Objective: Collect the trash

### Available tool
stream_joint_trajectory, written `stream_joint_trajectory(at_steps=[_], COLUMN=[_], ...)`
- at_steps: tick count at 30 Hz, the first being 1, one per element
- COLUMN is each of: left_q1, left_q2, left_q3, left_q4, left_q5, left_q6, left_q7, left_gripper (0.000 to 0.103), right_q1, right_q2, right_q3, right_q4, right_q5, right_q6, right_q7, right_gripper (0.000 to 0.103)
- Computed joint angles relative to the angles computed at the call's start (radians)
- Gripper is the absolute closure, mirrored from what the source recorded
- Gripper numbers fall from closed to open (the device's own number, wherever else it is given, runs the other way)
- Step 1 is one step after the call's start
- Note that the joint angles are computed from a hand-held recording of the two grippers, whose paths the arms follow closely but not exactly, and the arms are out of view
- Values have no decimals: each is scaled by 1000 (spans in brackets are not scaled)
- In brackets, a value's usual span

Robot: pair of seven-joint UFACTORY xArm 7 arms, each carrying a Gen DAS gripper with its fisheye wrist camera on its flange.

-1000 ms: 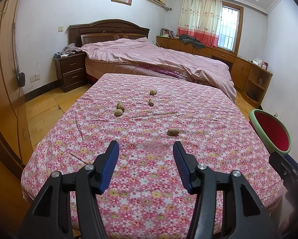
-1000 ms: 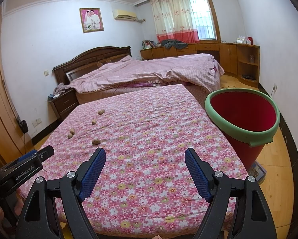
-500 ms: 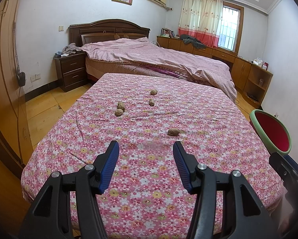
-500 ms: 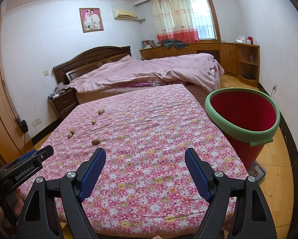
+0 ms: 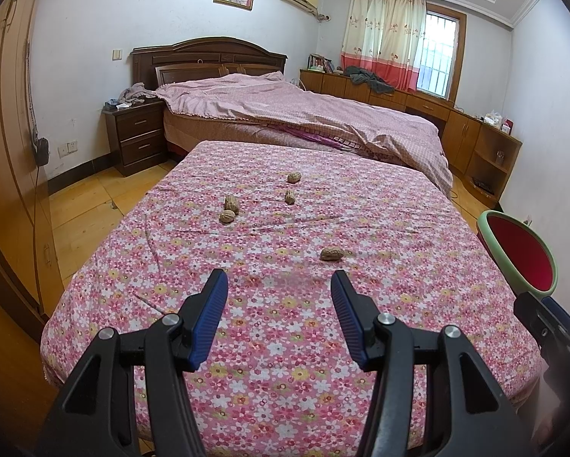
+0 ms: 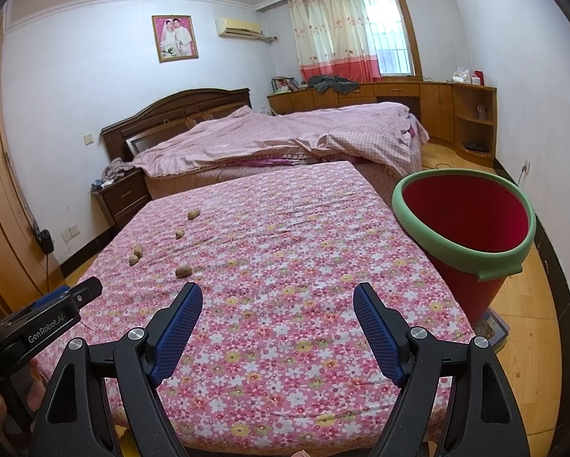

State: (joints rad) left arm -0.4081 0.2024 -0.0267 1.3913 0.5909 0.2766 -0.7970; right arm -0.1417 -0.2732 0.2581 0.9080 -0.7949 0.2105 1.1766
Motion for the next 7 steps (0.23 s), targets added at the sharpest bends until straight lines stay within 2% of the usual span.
stream_joint_trajectory(at_steps=[7], left_q1=[-1], left_q2=[1], left_q3=[0], left_q4=[4], left_q5=[-1], left_q6=[7], left_q7=[3], left_gripper=[47], right_q1=[4], right_q2=[5], right_q3=[-5], right_q4=[2], right_q5=[5], right_q6=[4], right_q7=[-3], right_gripper=[21])
